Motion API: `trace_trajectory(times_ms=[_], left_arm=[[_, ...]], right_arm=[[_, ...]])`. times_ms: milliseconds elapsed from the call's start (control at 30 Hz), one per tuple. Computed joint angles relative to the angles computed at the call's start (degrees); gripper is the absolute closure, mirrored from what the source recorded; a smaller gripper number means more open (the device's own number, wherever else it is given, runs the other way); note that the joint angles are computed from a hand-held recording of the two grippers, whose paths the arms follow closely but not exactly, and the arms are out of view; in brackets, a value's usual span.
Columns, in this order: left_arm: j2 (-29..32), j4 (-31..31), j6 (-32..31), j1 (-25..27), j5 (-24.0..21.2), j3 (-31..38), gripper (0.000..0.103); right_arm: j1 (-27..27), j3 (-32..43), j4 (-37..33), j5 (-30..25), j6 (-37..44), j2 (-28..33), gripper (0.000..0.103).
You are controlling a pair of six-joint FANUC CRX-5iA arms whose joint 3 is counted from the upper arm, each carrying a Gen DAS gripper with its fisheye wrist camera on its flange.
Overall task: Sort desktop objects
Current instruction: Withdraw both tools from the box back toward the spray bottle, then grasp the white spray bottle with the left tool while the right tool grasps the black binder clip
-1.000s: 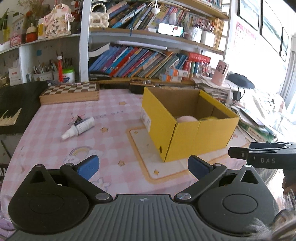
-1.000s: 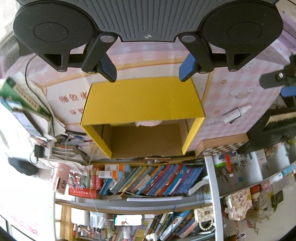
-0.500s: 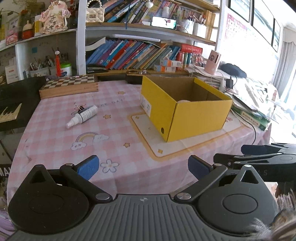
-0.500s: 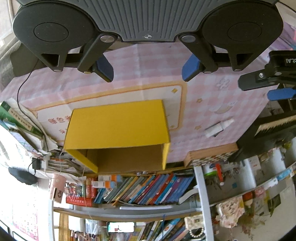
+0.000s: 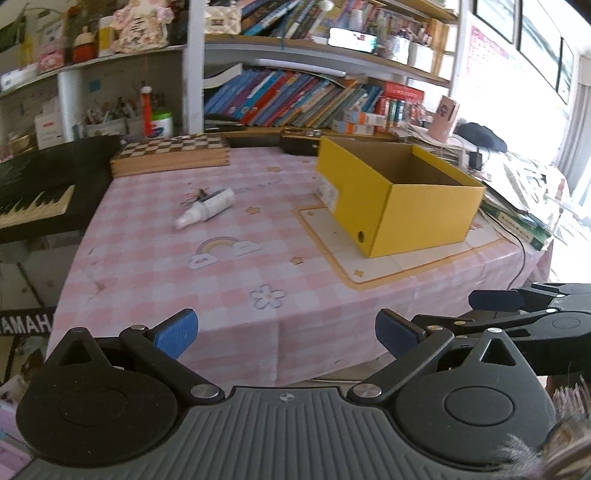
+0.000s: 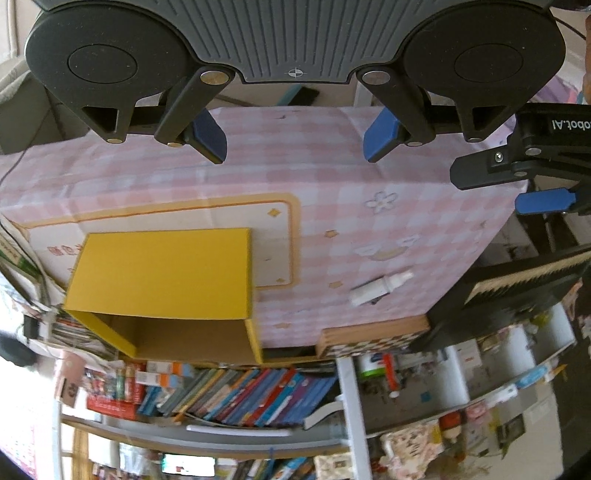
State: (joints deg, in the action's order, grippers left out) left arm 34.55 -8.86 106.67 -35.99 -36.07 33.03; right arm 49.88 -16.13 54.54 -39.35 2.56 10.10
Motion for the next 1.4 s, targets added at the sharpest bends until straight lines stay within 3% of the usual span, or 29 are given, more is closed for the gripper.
trace_trajectory(times_ms=[400,767,1167,1400], left_arm=[[-3.9,-6.0,8.7,1.3,0.5,-4.3,0.000],[-3.8,-9.6,13.8,1.6,-0.9,-3.4,0.000],[2.9,-10.2,15.0,2.5,-4.4,6.8,0.000],[10.6,-9.9,15.4,3.5,-9.1,19.3,0.000]], right_arm=[[1.1,5.5,-3.0,2.6,8.9,3.8,0.019],[0.5,9.9,-6.5,3.9,15.7,6.9,0.016],[-3.2,17.3,-12.3,6.7,26.6,11.8,0.015],[-6.4,25.8,-19.4,6.8,36.3,16.7,0.015]])
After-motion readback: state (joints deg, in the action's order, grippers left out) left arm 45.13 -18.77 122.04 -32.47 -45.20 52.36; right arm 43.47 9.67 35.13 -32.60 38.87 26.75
